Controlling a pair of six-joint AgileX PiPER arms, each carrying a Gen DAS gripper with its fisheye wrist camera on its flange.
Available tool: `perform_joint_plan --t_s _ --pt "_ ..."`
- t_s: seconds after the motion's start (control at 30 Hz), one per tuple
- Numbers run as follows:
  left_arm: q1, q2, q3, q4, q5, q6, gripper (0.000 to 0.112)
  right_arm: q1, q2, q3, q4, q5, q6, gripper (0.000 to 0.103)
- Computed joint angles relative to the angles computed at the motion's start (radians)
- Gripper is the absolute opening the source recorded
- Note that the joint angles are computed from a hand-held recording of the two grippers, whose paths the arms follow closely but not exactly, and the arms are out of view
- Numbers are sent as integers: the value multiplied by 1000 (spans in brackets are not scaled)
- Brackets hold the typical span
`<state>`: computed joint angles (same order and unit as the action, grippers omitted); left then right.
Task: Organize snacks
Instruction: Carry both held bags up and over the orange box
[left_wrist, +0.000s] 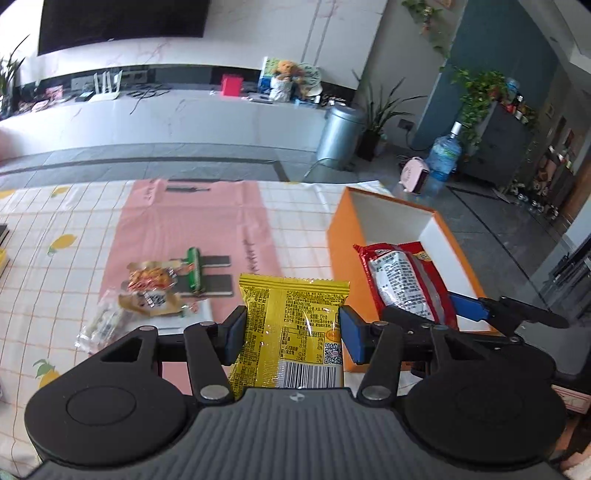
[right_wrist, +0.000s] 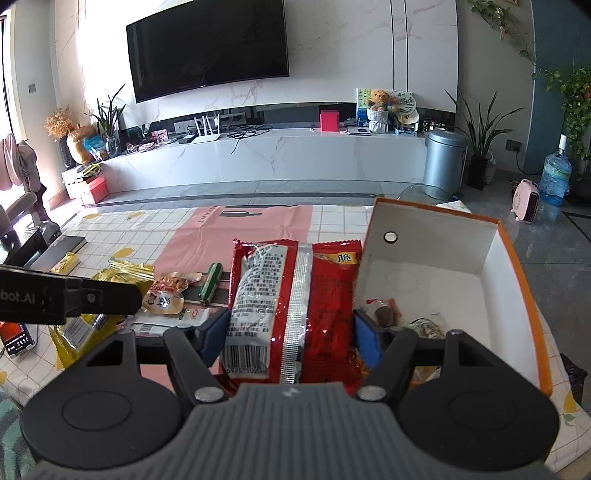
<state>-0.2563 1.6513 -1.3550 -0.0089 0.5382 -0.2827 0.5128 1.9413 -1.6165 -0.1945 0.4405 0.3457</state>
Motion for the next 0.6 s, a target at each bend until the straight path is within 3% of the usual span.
perform_joint_plan --t_s 0.33,0.43,0.6 --pt "-73 199 -318 -85 137 101 60 -161 33 -106 199 183 -190 68" --pt "-86 299 -464 -154 191 167 60 -196 71 -186 183 249 -209 68" --pt "-101 522 -800 -205 348 214 60 -243 176 -380 188 390 -268 68"
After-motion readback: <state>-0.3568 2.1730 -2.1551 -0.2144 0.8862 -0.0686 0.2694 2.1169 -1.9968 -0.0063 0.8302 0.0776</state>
